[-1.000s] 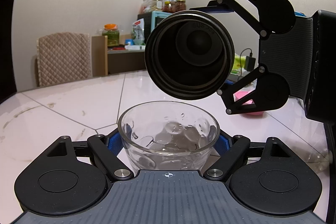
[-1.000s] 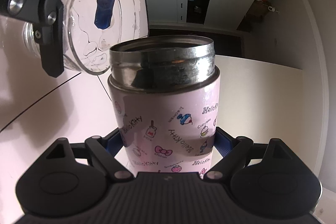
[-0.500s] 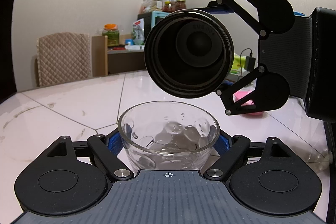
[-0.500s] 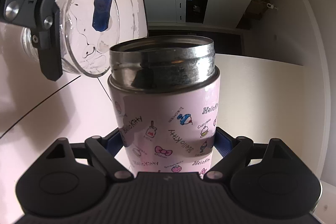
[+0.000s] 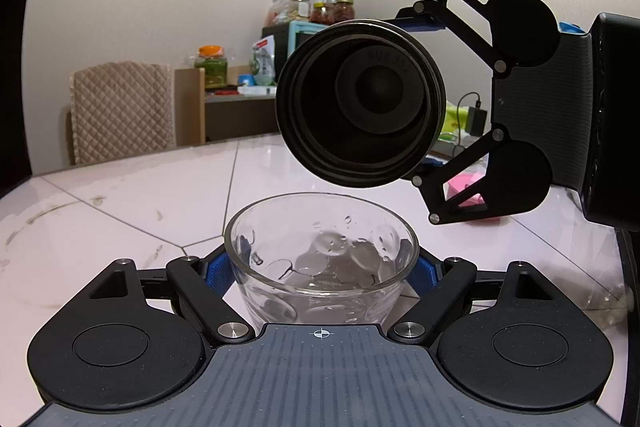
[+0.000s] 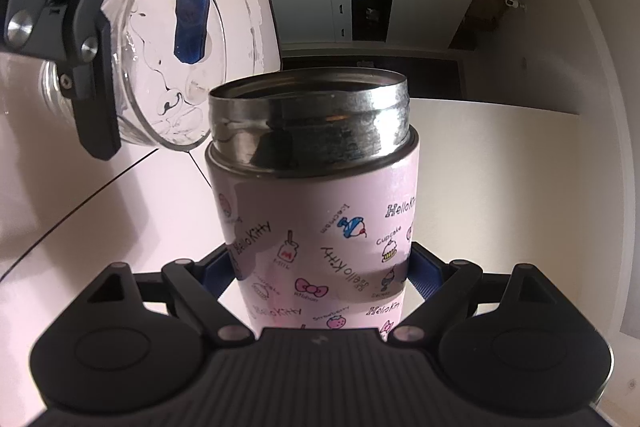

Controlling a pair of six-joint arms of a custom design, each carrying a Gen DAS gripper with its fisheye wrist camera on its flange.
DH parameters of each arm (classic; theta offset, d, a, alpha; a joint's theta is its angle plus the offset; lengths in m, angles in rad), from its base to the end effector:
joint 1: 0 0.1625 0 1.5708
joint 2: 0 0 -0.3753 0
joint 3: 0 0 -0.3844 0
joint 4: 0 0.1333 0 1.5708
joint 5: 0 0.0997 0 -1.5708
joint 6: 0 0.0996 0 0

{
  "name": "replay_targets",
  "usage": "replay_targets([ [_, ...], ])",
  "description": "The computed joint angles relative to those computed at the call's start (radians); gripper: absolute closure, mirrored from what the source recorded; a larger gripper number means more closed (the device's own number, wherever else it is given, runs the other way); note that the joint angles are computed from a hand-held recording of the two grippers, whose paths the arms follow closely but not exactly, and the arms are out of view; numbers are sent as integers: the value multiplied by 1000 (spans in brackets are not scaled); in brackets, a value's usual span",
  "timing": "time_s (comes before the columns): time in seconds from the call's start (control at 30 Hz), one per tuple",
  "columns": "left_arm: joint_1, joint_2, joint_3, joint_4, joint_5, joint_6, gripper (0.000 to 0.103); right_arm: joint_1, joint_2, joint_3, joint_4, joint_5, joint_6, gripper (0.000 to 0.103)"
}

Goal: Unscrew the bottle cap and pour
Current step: 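Hold the tilted pink jar above the glass after the stream stops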

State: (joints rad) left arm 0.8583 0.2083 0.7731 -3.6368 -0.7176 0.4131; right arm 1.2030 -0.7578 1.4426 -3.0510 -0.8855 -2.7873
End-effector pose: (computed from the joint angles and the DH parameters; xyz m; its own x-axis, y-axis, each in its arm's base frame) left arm -0.2904 -0.6548 -0.1771 -0.7319 0.0740 -0.6773 0.6543 0.3536 -0.6684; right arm -0.0668 -0.7193 0.1945 0.7427 -0.0921 0.6633 -0.5431 -0.6624 0.5161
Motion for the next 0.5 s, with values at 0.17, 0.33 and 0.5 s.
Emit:
replay_targets([
  [0.17,1,-3,4,-2,0,2,15,-20,-3,-4,19,9,6,14],
  [0.33,1,-5,8,-6,3,6,15,-32,1,-9,29,21,1,14],
  [0.5,1,-6,10,-8,5,8,16,-41,-2,-10,40,22,5,14],
])
